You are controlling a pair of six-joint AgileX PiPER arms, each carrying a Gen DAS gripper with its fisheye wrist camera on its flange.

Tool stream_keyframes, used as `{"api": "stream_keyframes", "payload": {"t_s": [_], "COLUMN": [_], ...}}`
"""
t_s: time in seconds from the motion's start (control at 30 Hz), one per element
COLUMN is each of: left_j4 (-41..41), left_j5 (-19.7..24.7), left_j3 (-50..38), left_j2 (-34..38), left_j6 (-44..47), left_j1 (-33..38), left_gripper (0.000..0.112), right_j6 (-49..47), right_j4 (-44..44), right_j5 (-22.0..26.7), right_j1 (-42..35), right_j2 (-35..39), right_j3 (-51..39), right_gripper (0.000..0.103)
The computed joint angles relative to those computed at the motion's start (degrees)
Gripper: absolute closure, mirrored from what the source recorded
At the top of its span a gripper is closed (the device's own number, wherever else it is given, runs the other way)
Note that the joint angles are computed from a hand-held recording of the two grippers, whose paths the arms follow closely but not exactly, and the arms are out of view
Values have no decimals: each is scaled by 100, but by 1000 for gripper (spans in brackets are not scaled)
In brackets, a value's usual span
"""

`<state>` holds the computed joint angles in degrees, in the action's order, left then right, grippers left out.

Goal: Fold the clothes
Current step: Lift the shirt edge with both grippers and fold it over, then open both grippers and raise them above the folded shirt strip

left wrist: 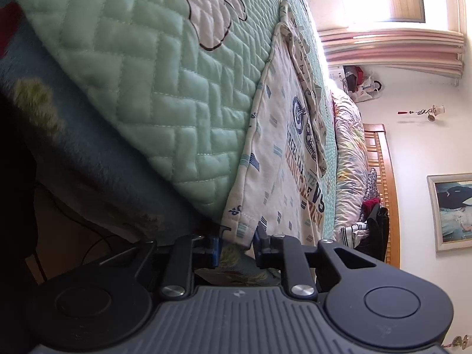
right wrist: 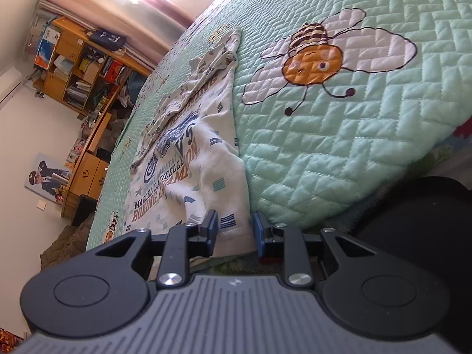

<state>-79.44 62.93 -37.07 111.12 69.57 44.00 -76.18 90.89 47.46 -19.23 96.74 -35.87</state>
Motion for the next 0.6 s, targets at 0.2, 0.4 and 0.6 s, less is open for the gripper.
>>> {"api": "stream_keyframes", "payload": {"t_s": [0.2,0.4,0.6], "left_j4": [190,1020,2600], "left_j5": [-184,-1123,-2593], "left_j3": [-63,-165,-265], "left_j2": [-337,-1455,-2484], "left_j6": [-235,-1093,-2458], "left_j1": [-122,-765,-1803], "left_gripper": [48,29,25], "right_j6": [-23,152,42], "right_j4": [91,83,182], "right_j5": [-69,-507,-427], "right_j1": [49,503,467], "right_j2": [-79,-143,-90], "right_j3": [20,-98,-51], "right_gripper": [50,46,46]}}
